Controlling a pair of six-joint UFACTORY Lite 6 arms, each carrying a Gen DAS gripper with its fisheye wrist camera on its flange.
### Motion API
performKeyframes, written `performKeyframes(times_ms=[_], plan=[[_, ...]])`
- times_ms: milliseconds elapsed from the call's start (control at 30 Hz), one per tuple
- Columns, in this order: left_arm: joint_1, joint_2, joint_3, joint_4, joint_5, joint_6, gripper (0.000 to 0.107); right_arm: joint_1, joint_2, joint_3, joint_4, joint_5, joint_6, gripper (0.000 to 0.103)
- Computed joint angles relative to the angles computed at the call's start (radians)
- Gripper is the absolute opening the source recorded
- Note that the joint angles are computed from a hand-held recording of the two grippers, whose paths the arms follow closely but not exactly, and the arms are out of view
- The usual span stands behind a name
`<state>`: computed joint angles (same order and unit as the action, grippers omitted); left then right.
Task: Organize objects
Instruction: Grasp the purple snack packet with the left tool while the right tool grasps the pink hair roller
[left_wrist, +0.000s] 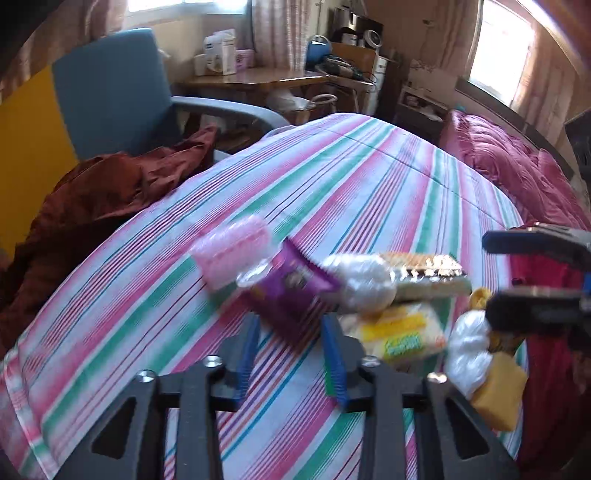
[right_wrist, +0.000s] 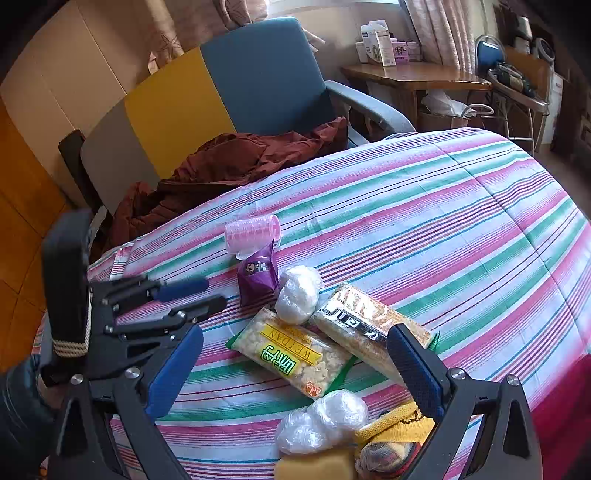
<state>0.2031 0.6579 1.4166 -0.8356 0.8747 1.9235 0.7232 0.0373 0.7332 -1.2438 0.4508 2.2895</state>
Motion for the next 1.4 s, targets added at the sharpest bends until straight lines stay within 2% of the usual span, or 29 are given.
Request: performKeyframes(times_ms=[100,200,300,400,700,833,1000,1133,1233,1300,1333,1367,1400], plan=[[-0.045,0.029,0.046,-0.007,0.012,-0.099,0.045,-0.007,0.001,-0.006,0.006,-0.009,0.000,0.101],[-0.089,0.060,0.080,-0.045,-0.034,-0.182,0.045,-0.020,0.005,-0.012,0.012,-0.026,-0.005,0.101],[-0.138,0.132,0.162,0.024,-0.111,-0.415,0.045,-0.031,0.010,-0.017,0.017,-0.038,-0.007,0.101],[-0.150,0.172,0.196,0.042,-0.135,-0.492,0.045,-0.036,0.014,-0.019,0.024,-0.045,-0.012,0.101],[-0.060,0.149,0.136,0.085,-0.081,-0.378,0.045,-0.022,0.022,-0.013,0.036,-0.040,-0.019,0.101],[0.002,0.136,0.143,0.107,-0.004,-0.336,0.045,-0.017,0.019,-0.010,0.045,-0.032,-0.028,0.101],[0.068,0.163,0.217,0.105,0.147,-0.311,0.046,-0.021,0.026,-0.004,0.053,-0.032,-0.042,0.101],[0.050,0.130,0.152,0.137,0.112,-0.244,0.046,-0.024,0.034,-0.001,0.059,-0.039,-0.049,0.101],[0.023,0.082,0.050,0.136,0.025,-0.173,0.046,-0.019,0.035,0.001,0.064,-0.033,-0.055,0.101],[0.017,0.071,0.019,0.124,0.000,-0.149,0.046,-0.024,0.041,0.003,0.064,-0.038,-0.055,0.101],[0.016,0.057,-0.005,0.091,-0.034,-0.127,0.042,-0.026,0.044,0.003,0.066,-0.040,-0.057,0.101],[0.015,0.061,0.001,0.074,-0.042,-0.133,0.037,-0.026,0.045,0.003,0.067,-0.039,-0.058,0.101],[0.022,0.077,0.022,0.084,-0.028,-0.156,0.037,-0.024,0.045,0.004,0.066,-0.036,-0.058,0.101]])
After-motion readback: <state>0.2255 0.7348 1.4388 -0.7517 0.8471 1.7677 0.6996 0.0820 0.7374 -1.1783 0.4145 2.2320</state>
